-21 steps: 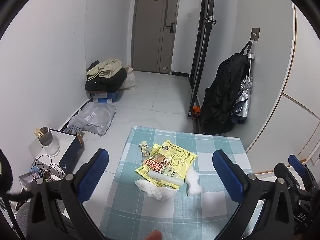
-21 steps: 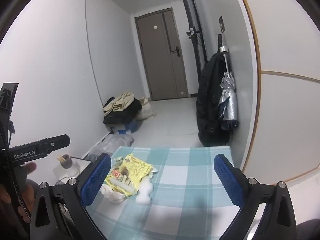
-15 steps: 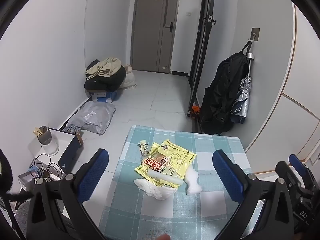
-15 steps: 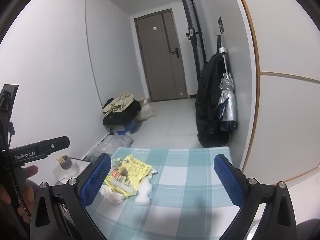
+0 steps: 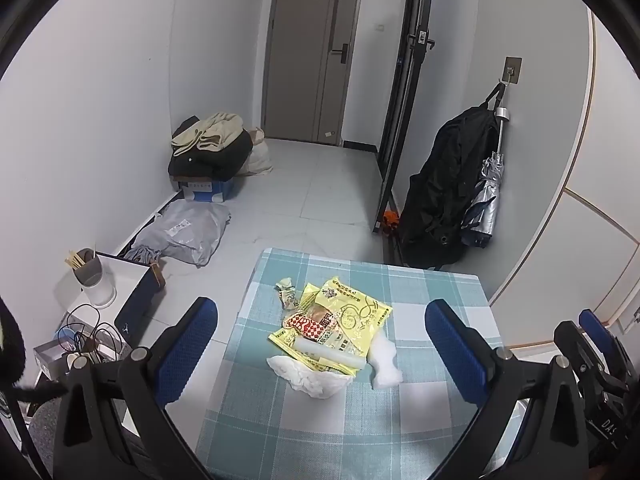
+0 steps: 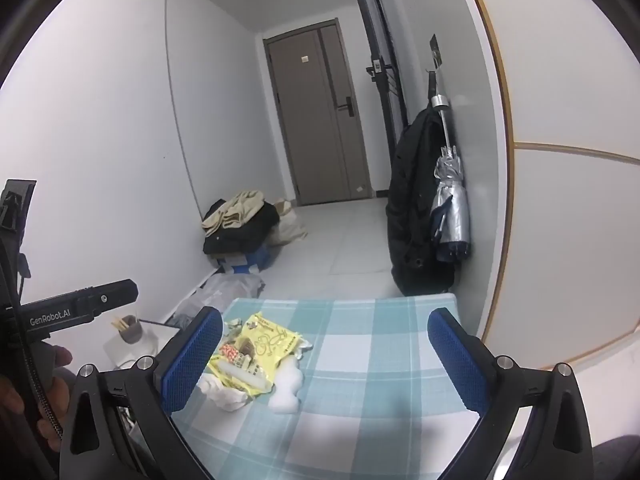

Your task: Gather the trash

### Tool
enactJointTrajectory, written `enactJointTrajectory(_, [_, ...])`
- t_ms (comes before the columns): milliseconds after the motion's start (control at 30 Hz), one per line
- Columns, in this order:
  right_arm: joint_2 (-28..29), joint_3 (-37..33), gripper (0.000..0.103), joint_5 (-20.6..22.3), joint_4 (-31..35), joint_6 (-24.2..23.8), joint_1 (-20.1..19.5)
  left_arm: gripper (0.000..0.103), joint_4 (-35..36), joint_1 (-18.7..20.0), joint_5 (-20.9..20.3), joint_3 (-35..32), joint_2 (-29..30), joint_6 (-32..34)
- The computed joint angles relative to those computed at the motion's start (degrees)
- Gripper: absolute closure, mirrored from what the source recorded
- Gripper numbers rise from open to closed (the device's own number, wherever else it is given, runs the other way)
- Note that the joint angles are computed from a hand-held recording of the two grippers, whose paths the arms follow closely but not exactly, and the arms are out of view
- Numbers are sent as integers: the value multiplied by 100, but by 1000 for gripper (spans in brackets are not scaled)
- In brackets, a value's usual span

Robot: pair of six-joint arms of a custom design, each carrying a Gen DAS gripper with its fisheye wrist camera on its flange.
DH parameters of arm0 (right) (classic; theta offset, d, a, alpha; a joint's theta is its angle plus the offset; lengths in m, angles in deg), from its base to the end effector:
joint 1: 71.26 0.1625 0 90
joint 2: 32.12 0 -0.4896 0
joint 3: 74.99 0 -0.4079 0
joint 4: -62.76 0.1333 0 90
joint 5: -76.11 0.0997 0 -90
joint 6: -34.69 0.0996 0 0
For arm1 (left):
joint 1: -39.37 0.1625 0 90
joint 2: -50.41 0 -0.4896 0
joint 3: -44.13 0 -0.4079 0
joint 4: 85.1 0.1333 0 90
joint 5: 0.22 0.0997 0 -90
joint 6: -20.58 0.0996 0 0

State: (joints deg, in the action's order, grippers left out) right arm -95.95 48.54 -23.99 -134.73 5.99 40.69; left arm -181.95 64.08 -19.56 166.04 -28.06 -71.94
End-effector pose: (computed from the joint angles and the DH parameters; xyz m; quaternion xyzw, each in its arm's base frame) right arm 0.3173 -0.4774 0.2577 0.3573 -0.8385 0.3981 0.1041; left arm -0.3178 -0.3964 0.2758 -0.0059 0.7956 -0.4895 0.3570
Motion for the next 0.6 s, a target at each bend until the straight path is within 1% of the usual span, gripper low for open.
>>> enactJointTrajectory(167, [-6,6,0,-1,-14,3,3,1,-245,8,0,64,1,169])
enactJointTrajectory(600, [4,21,0,-8,-59,18,-9,1,-317,-15,6,107,-18,210])
